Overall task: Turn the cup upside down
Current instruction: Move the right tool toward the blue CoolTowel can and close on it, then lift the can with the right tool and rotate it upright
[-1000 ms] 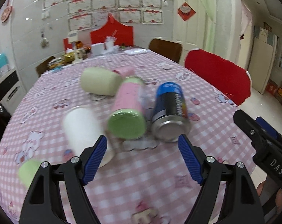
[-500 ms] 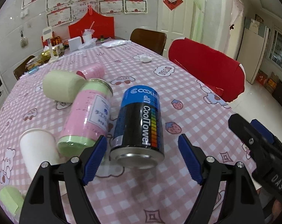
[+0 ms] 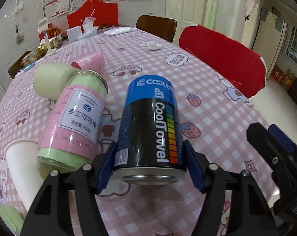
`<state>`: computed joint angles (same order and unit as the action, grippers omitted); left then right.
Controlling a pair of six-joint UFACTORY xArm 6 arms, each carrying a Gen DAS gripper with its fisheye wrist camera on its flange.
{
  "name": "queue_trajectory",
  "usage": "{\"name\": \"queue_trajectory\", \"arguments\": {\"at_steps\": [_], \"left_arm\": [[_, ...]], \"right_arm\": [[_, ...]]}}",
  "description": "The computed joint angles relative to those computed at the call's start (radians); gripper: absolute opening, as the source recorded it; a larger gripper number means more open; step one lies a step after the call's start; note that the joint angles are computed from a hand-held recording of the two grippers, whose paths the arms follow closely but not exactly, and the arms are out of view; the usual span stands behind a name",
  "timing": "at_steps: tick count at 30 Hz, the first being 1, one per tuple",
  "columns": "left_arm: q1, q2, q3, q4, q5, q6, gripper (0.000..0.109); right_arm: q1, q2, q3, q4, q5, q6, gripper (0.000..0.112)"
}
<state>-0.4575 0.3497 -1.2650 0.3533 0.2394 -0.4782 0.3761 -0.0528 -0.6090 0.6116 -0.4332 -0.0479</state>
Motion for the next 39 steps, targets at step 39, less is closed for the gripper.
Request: {"name": "queue_trajectory", "arguments": {"at_steps": [39], "left_arm": [[0.082, -0.547, 0.705, -0.273, -0.220, 0.223, 0.066]], "right_arm": [[0.437, 0.012, -0.135, 0.780, -0.034, -0.637, 0.095]]}}
